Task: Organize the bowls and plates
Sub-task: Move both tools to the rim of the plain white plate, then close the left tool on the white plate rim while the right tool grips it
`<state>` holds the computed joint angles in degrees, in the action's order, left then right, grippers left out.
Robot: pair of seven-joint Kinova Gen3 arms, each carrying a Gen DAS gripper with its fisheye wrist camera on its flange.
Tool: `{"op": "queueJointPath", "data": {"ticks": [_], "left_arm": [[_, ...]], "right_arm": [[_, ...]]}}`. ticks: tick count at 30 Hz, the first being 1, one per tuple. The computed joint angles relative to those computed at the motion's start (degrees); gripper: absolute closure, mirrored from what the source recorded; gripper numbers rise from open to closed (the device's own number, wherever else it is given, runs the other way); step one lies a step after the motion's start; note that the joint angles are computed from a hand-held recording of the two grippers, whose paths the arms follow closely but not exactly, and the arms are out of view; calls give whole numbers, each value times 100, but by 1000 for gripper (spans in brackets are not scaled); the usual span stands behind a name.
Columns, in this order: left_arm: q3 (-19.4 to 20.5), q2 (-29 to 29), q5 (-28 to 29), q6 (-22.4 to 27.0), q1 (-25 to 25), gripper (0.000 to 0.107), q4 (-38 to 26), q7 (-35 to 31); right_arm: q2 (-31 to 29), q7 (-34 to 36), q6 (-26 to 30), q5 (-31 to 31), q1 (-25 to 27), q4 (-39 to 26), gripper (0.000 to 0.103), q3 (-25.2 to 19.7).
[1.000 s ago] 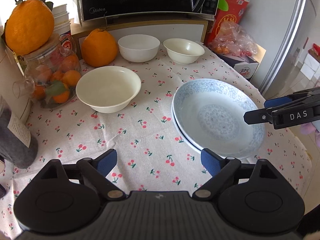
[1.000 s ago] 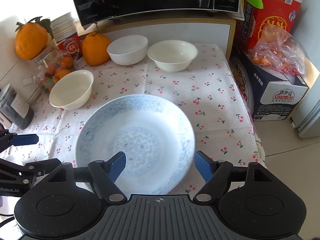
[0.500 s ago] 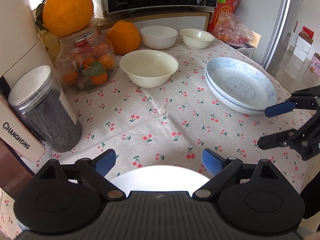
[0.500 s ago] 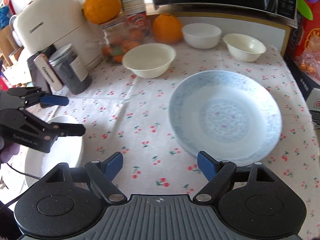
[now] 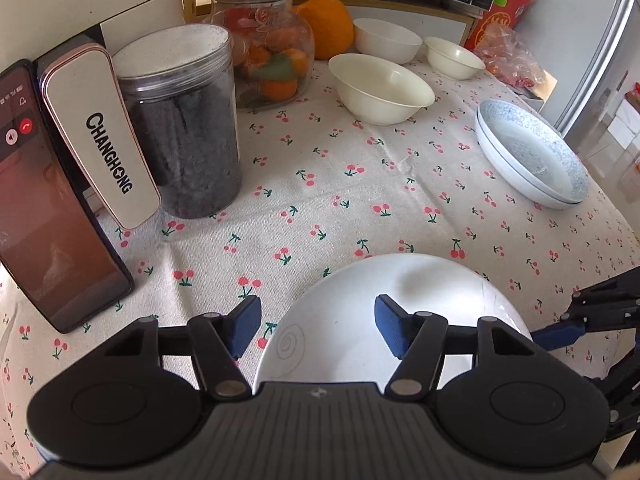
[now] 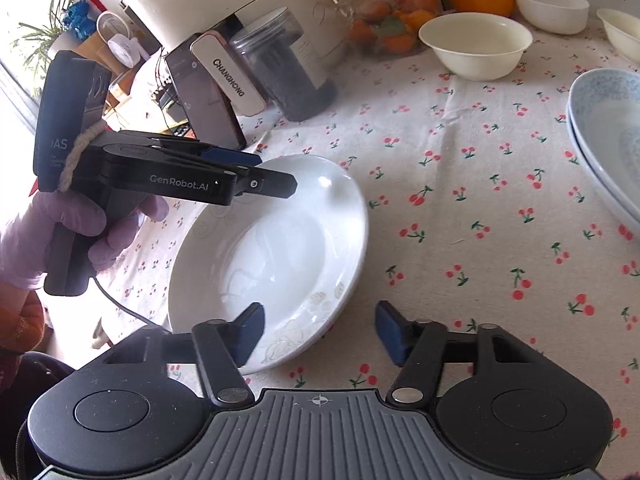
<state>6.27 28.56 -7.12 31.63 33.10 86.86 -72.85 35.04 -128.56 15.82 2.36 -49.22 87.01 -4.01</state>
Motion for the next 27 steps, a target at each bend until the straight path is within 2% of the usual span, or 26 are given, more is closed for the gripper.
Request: {"op": "queueJointPath", "data": {"ticks": [2,3,5,6,12,19,25,27], "left_arm": [[62,36,33,64,-51,54,-33,-96],[29,54,-7,112,-1,53,-72,-90],[-53,84,-120,196,118,52,-140,-39],[-67,97,-146,219,142,52,-162,-23],[90,142,-10,207,21,56,-220,-185],[236,215,235,151,-28,66,-314,-452],[166,275,288,254,77,84,-440,-413],[161,281,303,343,94,85,-482,-391]], "right_arm": [[103,3,140,-74,51,-165,72,-69],[107,-108,133,-35,-46,-169,76,52],[145,-273,284,36,-169,-271,85,218],[139,-293,260,-9,-102,-252,87,163],[36,-762,285,223,-322,-139,91,553],[-99,-1469,368,685,-432,3,97,1037],[-92,-1968,350,1133,-515,40,97,1352],[-95,-2047,320,1227,-467,55,96,1343]]}}
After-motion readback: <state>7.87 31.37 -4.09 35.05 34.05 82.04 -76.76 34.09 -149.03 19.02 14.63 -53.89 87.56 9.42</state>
